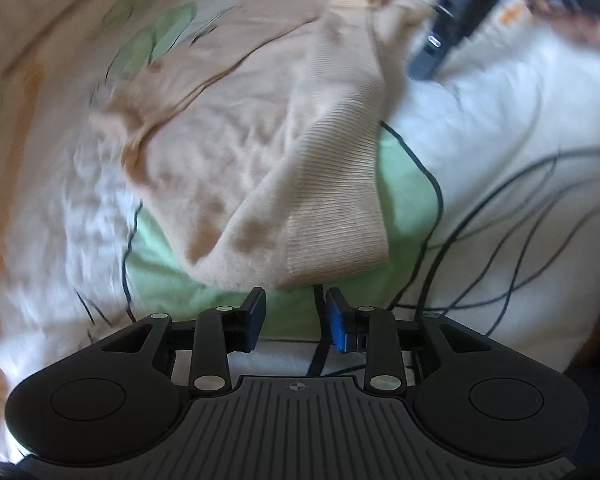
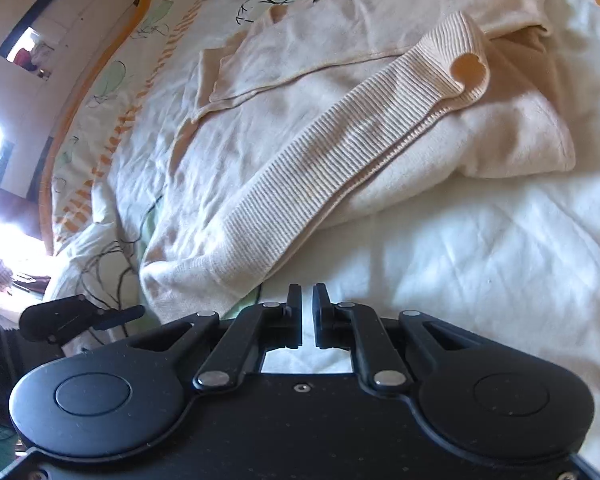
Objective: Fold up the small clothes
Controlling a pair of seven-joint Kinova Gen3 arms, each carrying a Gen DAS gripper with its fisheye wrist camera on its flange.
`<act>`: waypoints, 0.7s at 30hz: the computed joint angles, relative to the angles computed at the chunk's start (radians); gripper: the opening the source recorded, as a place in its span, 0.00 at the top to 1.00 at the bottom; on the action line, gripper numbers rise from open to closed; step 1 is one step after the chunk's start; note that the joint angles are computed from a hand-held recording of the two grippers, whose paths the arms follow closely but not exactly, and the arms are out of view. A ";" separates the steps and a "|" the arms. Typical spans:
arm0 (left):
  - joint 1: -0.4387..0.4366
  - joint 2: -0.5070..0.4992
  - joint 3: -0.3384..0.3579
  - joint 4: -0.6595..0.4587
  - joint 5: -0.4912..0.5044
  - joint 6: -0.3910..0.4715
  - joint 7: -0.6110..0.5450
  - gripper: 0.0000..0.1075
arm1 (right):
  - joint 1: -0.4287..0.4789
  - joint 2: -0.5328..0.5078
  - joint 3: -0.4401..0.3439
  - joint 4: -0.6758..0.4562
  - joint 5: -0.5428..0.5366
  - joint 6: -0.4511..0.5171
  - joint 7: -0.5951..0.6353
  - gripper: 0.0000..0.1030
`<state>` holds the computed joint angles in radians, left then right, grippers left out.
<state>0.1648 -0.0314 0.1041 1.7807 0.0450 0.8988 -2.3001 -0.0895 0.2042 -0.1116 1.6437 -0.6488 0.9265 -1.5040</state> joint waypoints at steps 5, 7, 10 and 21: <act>0.048 -0.005 0.046 0.064 -0.136 -0.105 0.012 0.70 | -0.002 -0.010 0.007 -0.012 0.018 0.001 -0.021 0.84; 0.065 -0.003 0.057 0.078 -0.189 -0.126 0.027 0.70 | -0.006 -0.011 0.005 -0.007 0.016 -0.008 -0.026 0.83; 0.083 -0.018 0.058 0.107 -0.217 -0.154 -0.019 0.70 | -0.005 -0.018 0.006 0.003 0.017 -0.013 -0.029 0.83; 0.112 -0.055 0.053 0.203 -0.238 -0.316 -0.131 0.90 | -0.004 -0.023 0.008 0.026 -0.003 -0.036 -0.057 0.55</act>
